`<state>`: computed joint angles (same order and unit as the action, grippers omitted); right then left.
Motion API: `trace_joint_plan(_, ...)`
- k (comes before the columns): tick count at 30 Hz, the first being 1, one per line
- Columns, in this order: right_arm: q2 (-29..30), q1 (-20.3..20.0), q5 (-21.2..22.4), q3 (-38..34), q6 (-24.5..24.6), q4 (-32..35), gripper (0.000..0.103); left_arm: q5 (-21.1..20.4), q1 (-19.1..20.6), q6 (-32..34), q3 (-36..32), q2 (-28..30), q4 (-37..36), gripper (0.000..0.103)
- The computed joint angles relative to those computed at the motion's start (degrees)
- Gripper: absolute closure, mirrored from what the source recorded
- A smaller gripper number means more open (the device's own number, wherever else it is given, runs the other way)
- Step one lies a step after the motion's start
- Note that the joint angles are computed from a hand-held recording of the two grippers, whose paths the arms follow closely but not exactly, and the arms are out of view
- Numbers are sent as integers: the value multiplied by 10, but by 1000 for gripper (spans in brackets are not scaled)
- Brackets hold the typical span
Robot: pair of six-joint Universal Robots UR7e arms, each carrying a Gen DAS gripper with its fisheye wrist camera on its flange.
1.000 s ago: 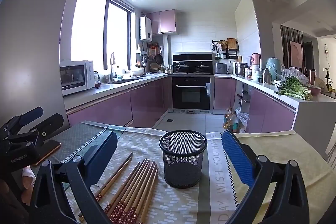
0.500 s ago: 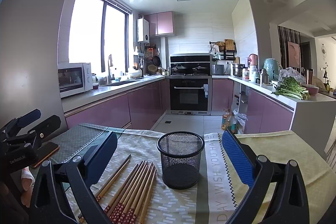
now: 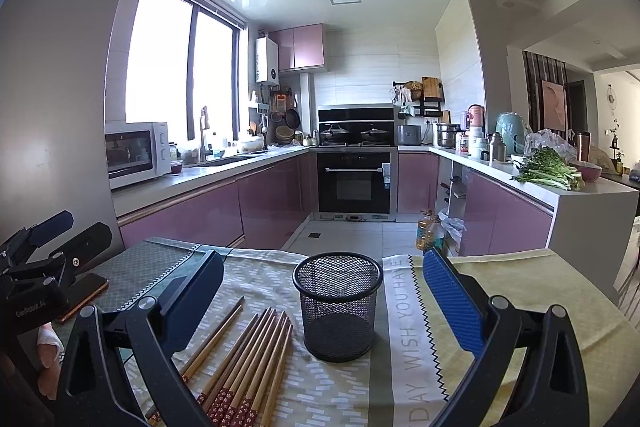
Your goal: Organize utensils
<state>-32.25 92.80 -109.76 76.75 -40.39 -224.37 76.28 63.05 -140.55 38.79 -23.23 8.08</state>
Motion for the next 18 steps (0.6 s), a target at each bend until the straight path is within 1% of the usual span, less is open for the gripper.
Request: trace_joint_plan(18, 3, 2, -7, -3, 1, -11, 6, -2, 0, -1, 0, 2, -2, 6)
